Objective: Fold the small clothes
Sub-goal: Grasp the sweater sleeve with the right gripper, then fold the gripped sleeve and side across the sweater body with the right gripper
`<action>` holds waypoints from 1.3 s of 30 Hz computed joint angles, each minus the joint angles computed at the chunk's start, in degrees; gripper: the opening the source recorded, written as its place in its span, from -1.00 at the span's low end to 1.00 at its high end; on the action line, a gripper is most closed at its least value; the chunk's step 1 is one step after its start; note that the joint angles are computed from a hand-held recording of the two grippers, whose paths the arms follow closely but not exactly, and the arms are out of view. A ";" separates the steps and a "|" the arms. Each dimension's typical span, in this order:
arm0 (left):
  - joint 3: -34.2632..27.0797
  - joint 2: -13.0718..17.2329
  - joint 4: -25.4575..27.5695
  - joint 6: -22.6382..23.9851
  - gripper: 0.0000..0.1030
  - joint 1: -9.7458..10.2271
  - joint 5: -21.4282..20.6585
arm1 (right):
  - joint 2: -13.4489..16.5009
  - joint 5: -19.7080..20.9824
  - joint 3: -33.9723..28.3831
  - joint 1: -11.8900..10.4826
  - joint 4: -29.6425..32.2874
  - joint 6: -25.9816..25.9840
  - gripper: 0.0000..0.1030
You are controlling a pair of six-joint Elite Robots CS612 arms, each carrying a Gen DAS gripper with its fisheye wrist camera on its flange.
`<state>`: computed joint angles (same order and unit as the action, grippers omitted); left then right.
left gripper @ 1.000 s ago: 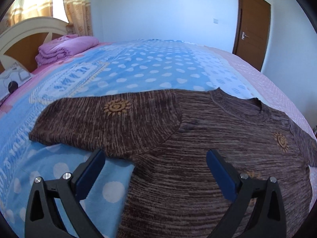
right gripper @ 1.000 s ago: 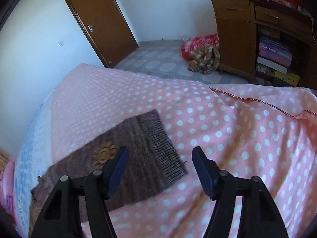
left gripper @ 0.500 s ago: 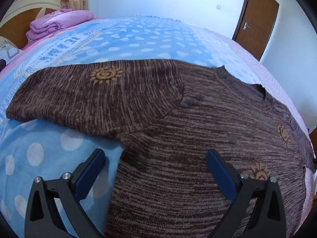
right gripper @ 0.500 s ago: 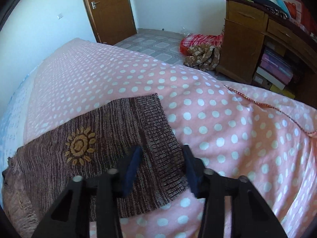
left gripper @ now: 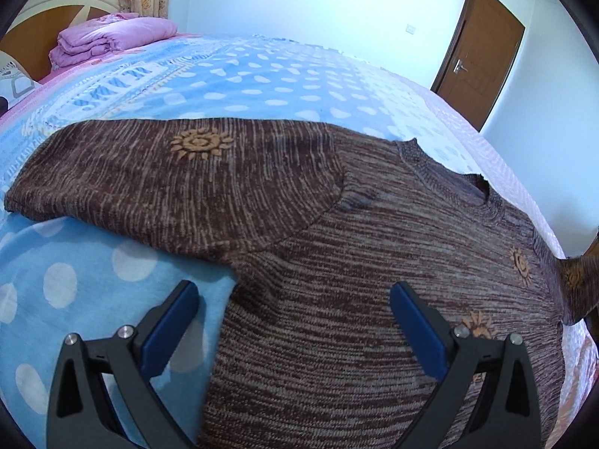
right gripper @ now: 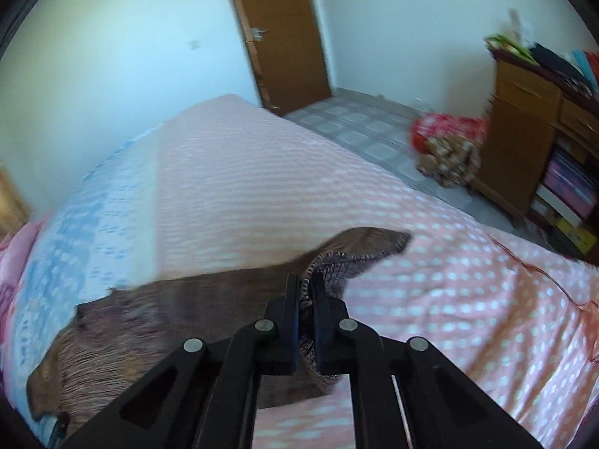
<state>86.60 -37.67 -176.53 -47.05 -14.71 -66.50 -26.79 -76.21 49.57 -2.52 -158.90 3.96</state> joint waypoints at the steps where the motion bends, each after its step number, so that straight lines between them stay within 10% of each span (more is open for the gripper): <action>1: 0.12 0.03 -0.58 -0.04 1.00 0.04 -0.14 | -0.40 1.39 0.55 0.52 -0.48 -0.81 -0.90; 15: 0.85 0.24 -4.01 0.07 1.00 0.21 -0.83 | 1.74 17.58 1.96 9.98 6.77 -10.57 -0.90; 20: 0.92 0.41 -5.08 0.22 1.00 0.34 -1.17 | 3.42 19.06 0.81 10.27 9.29 -13.36 -0.84; 23: 0.89 0.46 -5.26 0.26 1.00 0.39 -1.29 | 3.63 22.71 -0.28 9.70 13.82 -14.67 -0.37; 29: 0.88 0.44 -5.13 0.32 1.00 0.34 -1.21 | 1.41 23.10 6.16 6.79 -6.37 -4.89 -0.28; 32: 0.92 0.43 -5.14 0.30 1.00 0.34 -1.20 | 0.17 17.35 8.13 6.63 -3.04 -8.27 -0.29; 39: 0.80 0.41 -4.67 0.34 1.00 0.32 -1.13 | 1.63 21.59 6.85 8.32 5.03 -12.44 -0.29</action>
<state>87.40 -37.26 -181.21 -46.71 -14.39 -67.63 -25.16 -54.61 56.42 5.80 -153.87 -8.48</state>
